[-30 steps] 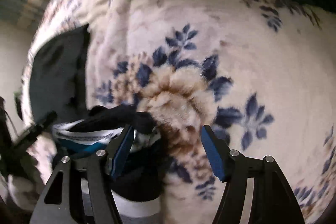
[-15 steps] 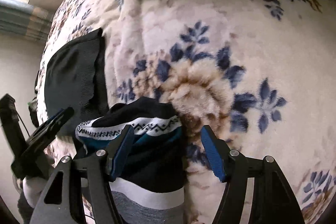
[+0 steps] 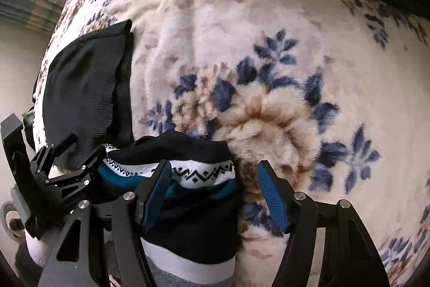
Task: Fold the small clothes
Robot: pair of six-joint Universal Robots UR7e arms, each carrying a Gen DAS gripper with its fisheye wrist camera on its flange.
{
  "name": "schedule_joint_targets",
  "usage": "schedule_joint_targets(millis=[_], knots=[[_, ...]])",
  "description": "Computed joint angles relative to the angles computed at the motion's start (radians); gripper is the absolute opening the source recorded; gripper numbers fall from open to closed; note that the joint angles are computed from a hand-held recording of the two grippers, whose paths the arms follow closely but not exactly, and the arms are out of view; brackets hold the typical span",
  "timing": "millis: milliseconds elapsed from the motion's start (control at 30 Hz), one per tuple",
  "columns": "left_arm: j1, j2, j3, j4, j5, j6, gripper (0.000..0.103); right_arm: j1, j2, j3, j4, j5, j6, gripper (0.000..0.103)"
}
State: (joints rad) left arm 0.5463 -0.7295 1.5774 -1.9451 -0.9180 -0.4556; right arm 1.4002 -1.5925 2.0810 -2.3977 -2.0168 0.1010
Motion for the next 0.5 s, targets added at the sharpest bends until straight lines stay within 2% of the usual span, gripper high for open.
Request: schedule_joint_targets(millis=[100,133,167,200,233,300,400,500], knots=[[-0.012,-0.037,0.033,0.009,-0.009,-0.017,0.093,-0.013,0.045,-0.025,0.031,0.022,-0.034,0.065],[-0.01,-0.04,0.037,0.003,-0.009,-0.021,0.093,-0.008,0.059,-0.027,0.027,0.006,-0.048,0.04],[-0.007,-0.04,0.036,0.0,-0.005,-0.033,0.093,0.001,0.073,-0.026,0.007,-0.022,-0.071,0.021],[-0.002,-0.041,0.032,-0.002,-0.003,-0.048,0.093,0.011,0.083,-0.019,-0.031,-0.05,-0.09,0.012],[0.0,-0.044,0.026,0.009,0.012,-0.078,0.092,0.016,0.085,-0.013,-0.07,-0.051,-0.1,0.008],[0.006,-0.056,0.024,0.022,0.04,-0.127,0.092,0.023,0.091,-0.012,-0.126,-0.054,-0.098,0.008],[0.017,-0.093,0.036,0.001,0.009,-0.182,0.091,-0.01,0.089,-0.025,-0.144,0.014,-0.037,0.008],[0.001,-0.132,0.063,-0.054,-0.048,-0.186,0.091,-0.048,0.095,-0.059,-0.068,0.046,0.01,0.008]])
